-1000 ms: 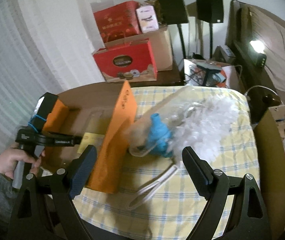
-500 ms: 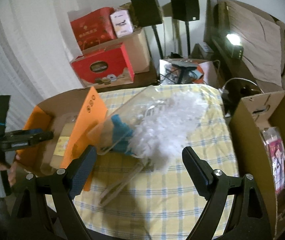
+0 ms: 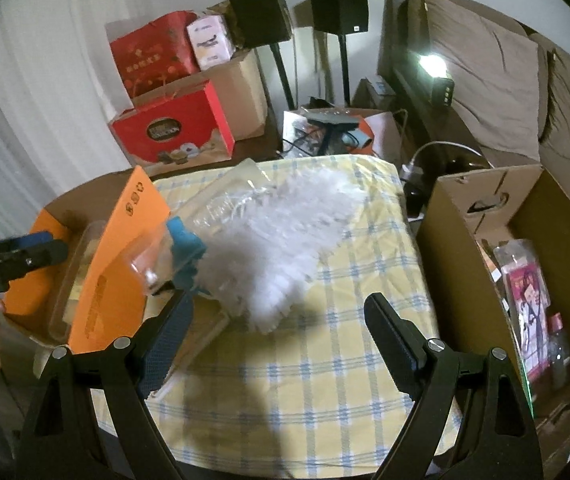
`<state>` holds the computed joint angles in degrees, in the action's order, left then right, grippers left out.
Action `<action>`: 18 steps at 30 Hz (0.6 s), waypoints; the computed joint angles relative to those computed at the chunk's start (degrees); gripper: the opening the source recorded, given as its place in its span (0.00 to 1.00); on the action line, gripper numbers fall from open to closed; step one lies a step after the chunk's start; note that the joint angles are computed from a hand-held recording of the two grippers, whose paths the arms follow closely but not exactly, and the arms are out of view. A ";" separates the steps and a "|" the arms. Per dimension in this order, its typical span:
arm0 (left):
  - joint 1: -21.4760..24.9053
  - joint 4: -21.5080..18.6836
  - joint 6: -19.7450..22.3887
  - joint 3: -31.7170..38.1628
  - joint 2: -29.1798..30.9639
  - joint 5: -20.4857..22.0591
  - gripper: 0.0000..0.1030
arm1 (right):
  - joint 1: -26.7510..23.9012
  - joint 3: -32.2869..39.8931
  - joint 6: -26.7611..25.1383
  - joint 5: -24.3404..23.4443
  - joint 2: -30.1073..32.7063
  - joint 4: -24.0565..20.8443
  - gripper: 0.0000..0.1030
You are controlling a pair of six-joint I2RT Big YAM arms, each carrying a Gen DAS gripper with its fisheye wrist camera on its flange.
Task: Organize objects
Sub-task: 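Grasp the duster handle with the left tool while the right tool grips its head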
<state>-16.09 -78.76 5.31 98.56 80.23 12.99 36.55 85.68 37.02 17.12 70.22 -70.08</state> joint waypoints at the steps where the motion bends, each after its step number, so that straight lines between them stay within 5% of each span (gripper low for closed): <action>1: -0.61 -0.16 0.27 0.37 0.42 -0.53 0.92 | -0.10 -0.16 -0.09 -0.07 -0.09 0.06 0.86; 18: -6.28 -5.89 1.03 12.20 12.32 -3.63 0.91 | -3.95 -3.05 -0.52 -4.97 -0.87 2.28 0.86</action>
<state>-22.37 -84.65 6.33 110.76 92.55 9.36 32.61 82.63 36.50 12.15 69.35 -67.80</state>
